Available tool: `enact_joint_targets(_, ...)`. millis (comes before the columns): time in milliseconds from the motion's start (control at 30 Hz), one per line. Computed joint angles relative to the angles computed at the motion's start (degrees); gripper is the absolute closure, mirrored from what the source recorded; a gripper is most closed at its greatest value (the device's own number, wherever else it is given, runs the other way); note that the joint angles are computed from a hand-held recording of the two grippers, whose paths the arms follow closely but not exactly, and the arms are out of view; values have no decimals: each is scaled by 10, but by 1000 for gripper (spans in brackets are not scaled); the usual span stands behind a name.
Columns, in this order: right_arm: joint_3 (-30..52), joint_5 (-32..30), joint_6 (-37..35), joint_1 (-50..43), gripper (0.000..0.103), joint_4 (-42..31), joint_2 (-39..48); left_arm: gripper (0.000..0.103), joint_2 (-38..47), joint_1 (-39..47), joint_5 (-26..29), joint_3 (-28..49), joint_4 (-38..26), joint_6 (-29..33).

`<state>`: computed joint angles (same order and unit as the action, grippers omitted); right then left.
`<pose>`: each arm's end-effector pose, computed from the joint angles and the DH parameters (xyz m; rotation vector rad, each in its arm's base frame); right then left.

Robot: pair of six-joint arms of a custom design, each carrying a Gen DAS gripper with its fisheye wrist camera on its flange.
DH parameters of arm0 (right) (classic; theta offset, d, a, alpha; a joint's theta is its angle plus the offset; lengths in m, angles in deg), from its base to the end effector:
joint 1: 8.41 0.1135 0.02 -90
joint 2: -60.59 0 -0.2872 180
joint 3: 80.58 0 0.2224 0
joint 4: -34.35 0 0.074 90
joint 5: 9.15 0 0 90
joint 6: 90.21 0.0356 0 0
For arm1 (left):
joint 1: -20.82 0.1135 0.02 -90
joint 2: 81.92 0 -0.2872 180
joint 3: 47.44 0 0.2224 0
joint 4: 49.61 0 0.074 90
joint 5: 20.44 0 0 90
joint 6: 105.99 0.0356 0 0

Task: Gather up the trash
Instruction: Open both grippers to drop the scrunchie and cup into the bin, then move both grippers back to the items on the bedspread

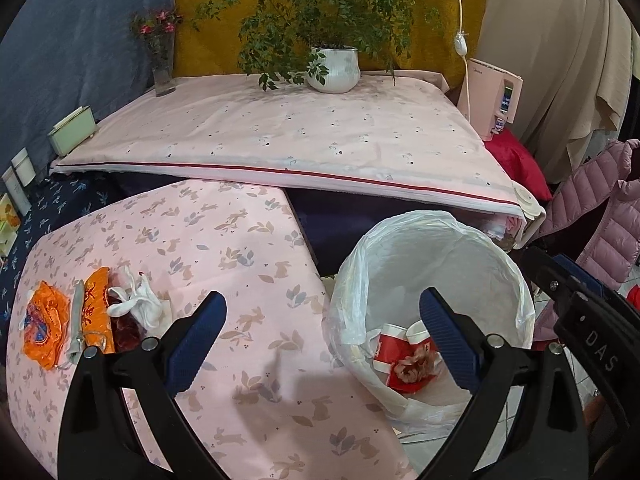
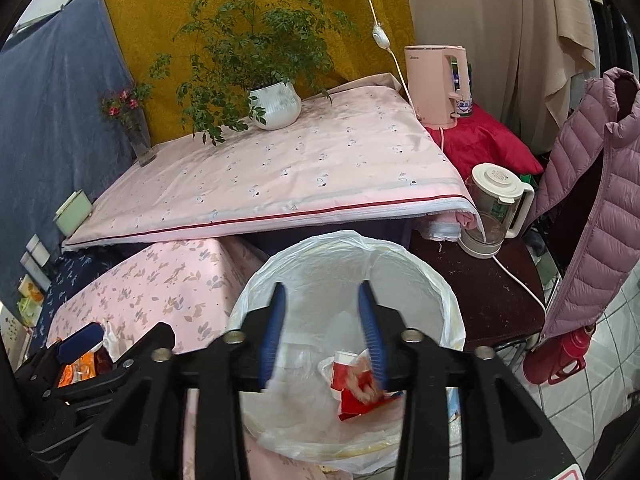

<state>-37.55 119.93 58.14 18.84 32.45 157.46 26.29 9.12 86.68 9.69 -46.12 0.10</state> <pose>0.2261 0.0912 0.1351 0.8427 2.1077 -0.1151 0.3135 -0.0756 0.1335 0.7045 2.2707 -0.3217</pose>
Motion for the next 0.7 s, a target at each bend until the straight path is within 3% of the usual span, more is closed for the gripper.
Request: enact_joint_targets(700, 75, 23, 21, 62, 61, -77, 25, 10, -1, 75, 33, 3, -14, 24)
